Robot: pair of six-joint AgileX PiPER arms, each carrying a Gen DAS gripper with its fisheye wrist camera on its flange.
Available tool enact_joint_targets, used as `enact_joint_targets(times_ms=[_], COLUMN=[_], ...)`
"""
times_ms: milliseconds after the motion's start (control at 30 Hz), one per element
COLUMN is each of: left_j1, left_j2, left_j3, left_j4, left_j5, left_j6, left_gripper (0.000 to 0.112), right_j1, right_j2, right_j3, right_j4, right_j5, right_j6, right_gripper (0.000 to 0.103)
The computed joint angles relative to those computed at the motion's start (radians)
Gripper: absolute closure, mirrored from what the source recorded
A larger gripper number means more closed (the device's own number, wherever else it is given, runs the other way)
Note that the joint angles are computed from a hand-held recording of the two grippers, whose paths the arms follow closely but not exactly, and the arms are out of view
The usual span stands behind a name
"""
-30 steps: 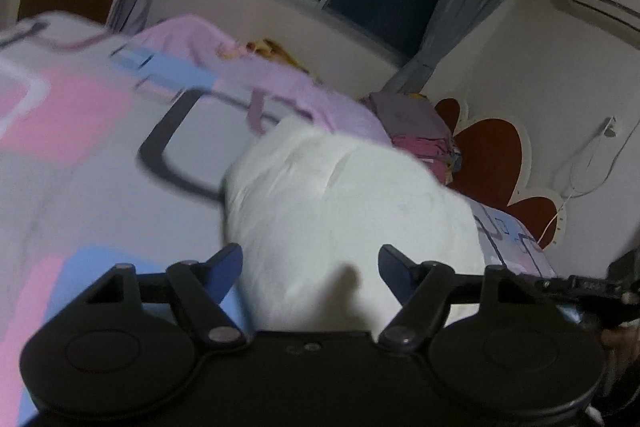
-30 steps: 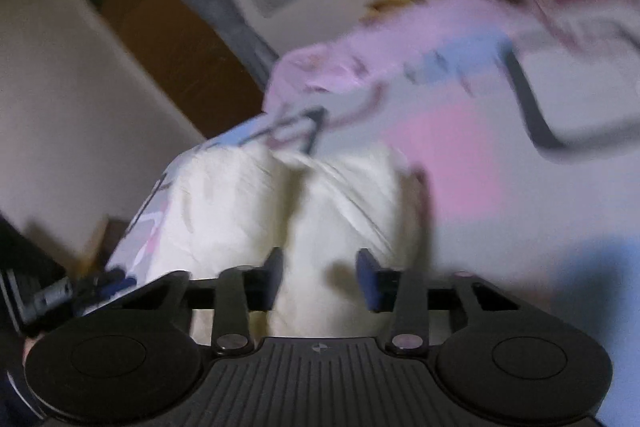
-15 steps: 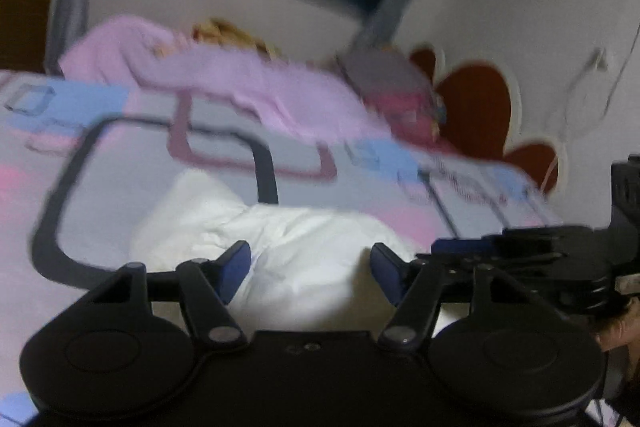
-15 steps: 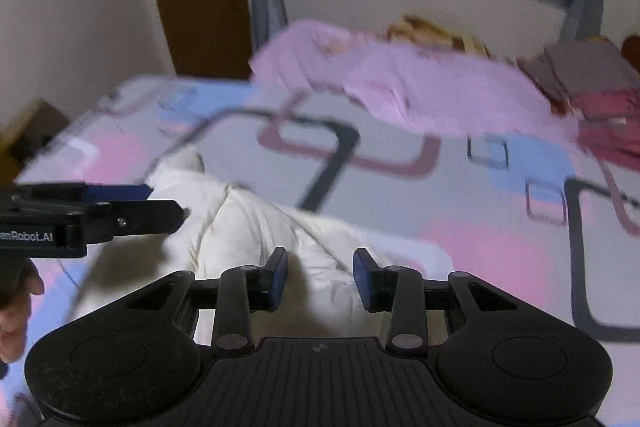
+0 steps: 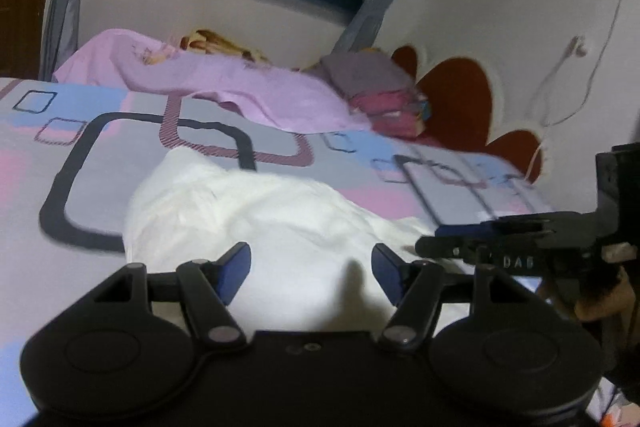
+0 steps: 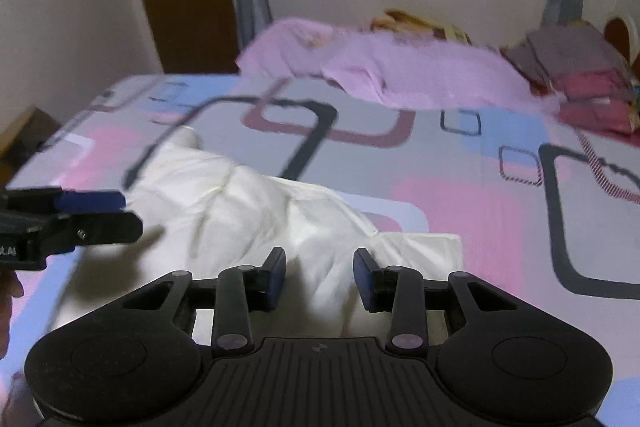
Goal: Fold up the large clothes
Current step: 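Lay the folded bundle down and open both grippers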
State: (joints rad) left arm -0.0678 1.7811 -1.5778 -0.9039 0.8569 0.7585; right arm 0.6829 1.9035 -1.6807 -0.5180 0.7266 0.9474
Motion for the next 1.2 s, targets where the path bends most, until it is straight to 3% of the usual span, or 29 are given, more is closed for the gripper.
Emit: enact_joint_targets(times_ms=[200, 267, 333, 433, 633, 833, 933, 1200], left_j1=[-0.01, -0.035, -0.057, -0.059, -0.063, -0.087, -0.106, -0.187], left_j2=[-0.27, -0.3, -0.313, -0.308, -0.307, -0.398, -0.441, -0.502], left_j3=[0.352, 0.414, 0.46, 0.471, 0.465, 0.505, 0.544, 0.596], left_j4=[-0.047, -0.007, 0.025, 0.031, 0.084, 0.222, 0.273, 0.476], left_j5=[-0.095, -0.127, -0.169, -0.18, -0.183, -0.22, -0.231, -0.282], left_j6=[0.157, 0.168, 0.161, 0.164, 0.157, 0.0, -0.063, -0.265], left_gripper=[0.047, 0.047, 0.047, 0.047, 0.047, 0.042, 0.042, 0.043], right_j1=[0.174, 0.206, 0.202, 0.2, 0.224, 0.285, 0.289, 0.296], right_j2=[-0.154, -0.147, -0.134, -0.135, -0.147, -0.219, -0.211, -0.247], right_j3=[0.222, 0.252, 0.282, 0.343, 0.399, 0.401, 0.389, 0.468], right_j4=[-0.131, -0.153, -0.114, -0.111, -0.196, -0.277, -0.23, -0.275], right_j5=[0.013, 0.039, 0.011, -0.052, -0.081, 0.011, 0.041, -0.007], right_j6=[0.188, 0.235, 0.264, 0.368, 0.51, 0.562, 0.522, 0.598], right_gripper=[0.065, 0.065, 0.065, 0.066, 0.066, 0.065, 0.065, 0.065])
